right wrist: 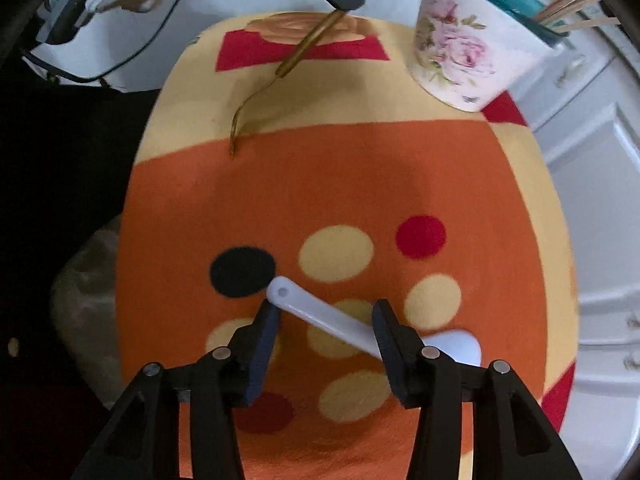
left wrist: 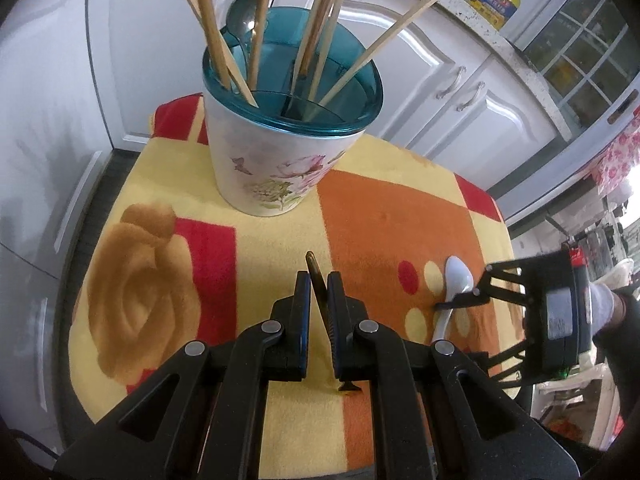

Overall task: Organize utensils
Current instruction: 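Lift the spoon and fork and carry them over the floral cup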

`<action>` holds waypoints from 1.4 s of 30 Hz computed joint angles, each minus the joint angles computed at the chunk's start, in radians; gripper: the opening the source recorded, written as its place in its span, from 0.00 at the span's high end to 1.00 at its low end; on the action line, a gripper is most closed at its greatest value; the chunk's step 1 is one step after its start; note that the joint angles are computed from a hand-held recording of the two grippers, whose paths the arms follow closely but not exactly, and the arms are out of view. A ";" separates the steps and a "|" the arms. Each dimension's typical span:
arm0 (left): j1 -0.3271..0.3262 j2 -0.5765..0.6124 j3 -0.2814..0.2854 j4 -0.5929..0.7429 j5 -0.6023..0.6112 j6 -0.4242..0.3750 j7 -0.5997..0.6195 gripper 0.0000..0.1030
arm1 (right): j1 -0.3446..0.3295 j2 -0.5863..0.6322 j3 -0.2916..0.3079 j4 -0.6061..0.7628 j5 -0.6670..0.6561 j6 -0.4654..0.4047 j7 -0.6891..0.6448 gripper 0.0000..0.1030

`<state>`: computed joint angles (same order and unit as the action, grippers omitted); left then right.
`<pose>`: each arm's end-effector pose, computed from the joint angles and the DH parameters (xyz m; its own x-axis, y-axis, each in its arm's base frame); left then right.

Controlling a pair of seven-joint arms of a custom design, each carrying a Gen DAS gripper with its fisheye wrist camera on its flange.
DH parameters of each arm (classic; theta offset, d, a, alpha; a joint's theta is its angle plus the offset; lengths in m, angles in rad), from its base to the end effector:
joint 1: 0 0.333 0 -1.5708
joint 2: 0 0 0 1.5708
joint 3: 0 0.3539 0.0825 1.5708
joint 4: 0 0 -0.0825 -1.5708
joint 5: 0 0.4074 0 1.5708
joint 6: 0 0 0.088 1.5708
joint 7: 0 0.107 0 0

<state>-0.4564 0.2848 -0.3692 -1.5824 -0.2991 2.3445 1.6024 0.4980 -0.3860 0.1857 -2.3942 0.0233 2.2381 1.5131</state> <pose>0.5066 -0.5059 0.5677 -0.6377 -0.6782 0.3652 -0.7611 0.4818 -0.4343 0.3512 0.2947 0.5067 0.6556 -0.7526 0.0612 -0.7268 -0.6510 -0.2192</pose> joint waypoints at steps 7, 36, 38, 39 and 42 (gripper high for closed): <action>0.002 0.026 -0.008 0.023 -0.016 -0.008 0.015 0.94 | -0.029 0.022 -0.034 -0.004 0.102 0.081 0.071 0.85; 0.041 -0.165 0.010 -0.091 -0.257 0.089 0.281 0.96 | -0.158 -0.195 0.117 -0.141 0.043 0.736 0.906 0.91; 0.044 -0.160 0.013 -0.074 -0.256 0.084 0.280 0.96 | -0.163 -0.179 0.120 -0.124 0.024 0.737 0.929 0.91; 0.045 -0.157 0.015 -0.063 -0.251 0.085 0.279 0.96 | -0.166 -0.179 0.119 -0.121 0.015 0.732 0.939 0.91; 0.045 -0.142 0.019 -0.020 -0.225 0.099 0.264 0.96 | -0.187 -0.148 0.120 -0.095 -0.012 0.750 0.972 0.91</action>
<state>-0.4117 0.1427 -0.3507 -1.6024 -0.5242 2.4432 1.8662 0.3113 -0.5343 0.3061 -2.4891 0.0113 2.9882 2.4854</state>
